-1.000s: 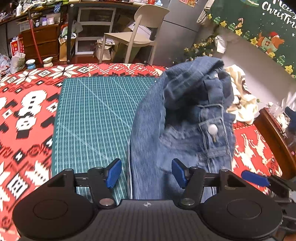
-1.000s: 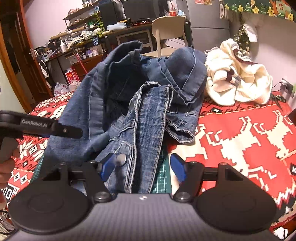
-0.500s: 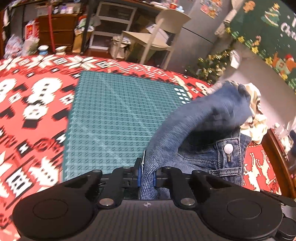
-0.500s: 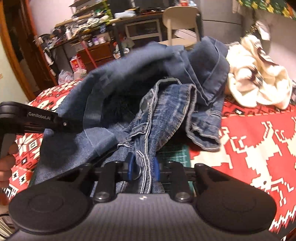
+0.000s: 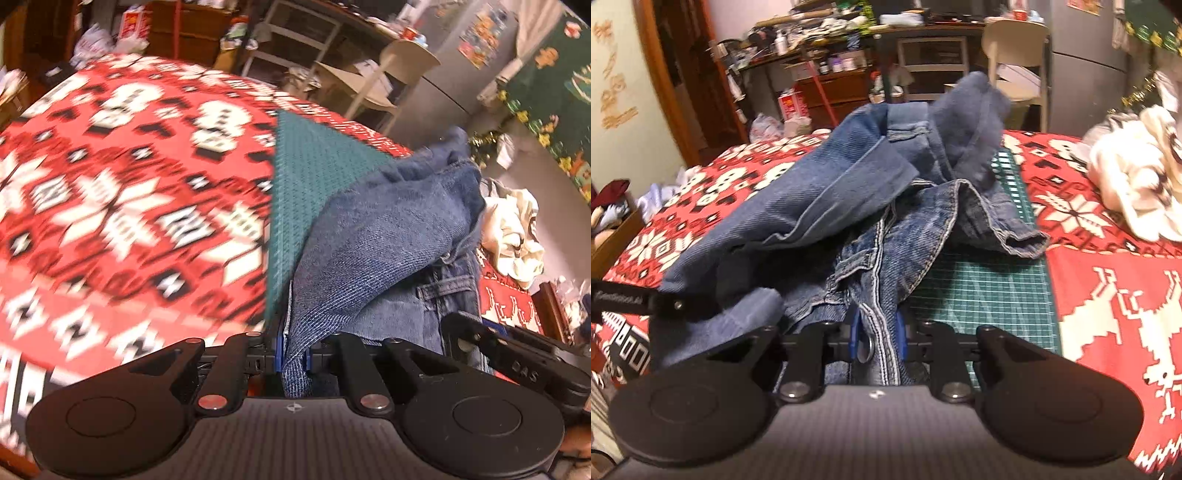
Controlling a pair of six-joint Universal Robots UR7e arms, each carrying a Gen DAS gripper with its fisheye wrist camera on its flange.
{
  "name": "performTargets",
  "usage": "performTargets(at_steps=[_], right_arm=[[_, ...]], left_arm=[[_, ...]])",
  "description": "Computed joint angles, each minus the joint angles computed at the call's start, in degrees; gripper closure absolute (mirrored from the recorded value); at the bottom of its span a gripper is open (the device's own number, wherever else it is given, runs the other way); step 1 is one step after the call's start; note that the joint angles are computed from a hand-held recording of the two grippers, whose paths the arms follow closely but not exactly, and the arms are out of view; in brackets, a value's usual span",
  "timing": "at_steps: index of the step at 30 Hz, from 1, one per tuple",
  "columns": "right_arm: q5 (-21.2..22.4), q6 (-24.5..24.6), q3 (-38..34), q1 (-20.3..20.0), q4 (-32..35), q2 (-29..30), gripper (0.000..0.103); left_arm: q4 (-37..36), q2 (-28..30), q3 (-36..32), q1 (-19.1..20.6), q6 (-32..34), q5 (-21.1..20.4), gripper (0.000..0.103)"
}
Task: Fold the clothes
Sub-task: 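Lift the jeans with both grippers and lay them onto the green cutting mat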
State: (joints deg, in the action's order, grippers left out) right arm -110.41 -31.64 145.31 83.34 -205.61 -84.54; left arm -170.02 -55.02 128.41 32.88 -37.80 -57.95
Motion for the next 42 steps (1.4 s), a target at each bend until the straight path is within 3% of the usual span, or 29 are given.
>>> performTargets(at_steps=[7, 10, 16, 20, 28, 29, 31, 32, 33, 42], right_arm=[[-0.81, -1.32, 1.08, 0.11, -0.04, -0.44, 0.082], [0.44, -0.93, 1.99, -1.00, 1.09, -2.14, 0.079], [2.78, 0.20, 2.88, -3.22, 2.45, -4.31, 0.073], [3.90, 0.65, 2.88, -4.10, 3.58, -5.10, 0.072], [6.03, 2.00, 2.83, -6.14, 6.56, -7.03, 0.068], [6.38, 2.13, 2.83, -6.46, 6.85, -7.31, 0.068], [6.64, 2.23, 2.90, -6.59, 6.70, -7.42, 0.071], [6.61, 2.24, 2.91, -6.53, 6.52, -7.40, 0.075], [6.56, 2.17, 2.91, -6.38, 6.49, -7.44, 0.078], [4.58, 0.80, 2.24, -5.72, 3.01, -7.81, 0.084]], left_arm=[[-0.21, -0.66, 1.08, -1.75, 1.20, 1.19, 0.086], [-0.43, 0.03, -0.19, -2.00, 3.16, 2.02, 0.074], [1.01, 3.81, -5.20, -3.46, 12.42, 5.32, 0.059], [0.67, 7.54, -9.70, -3.34, 18.82, 5.13, 0.051], [4.64, 14.58, -19.08, -1.11, 23.65, 2.94, 0.049], [5.95, 15.12, -20.15, -0.83, 23.00, 2.75, 0.050], [6.81, 15.50, -20.92, -0.41, 21.93, 2.64, 0.063], [7.16, 15.65, -21.24, -0.21, 21.40, 2.60, 0.082], [7.56, 15.68, -21.40, -0.20, 21.09, 3.17, 0.091], [1.96, 9.90, -15.38, -0.39, 16.21, 6.57, 0.097]])
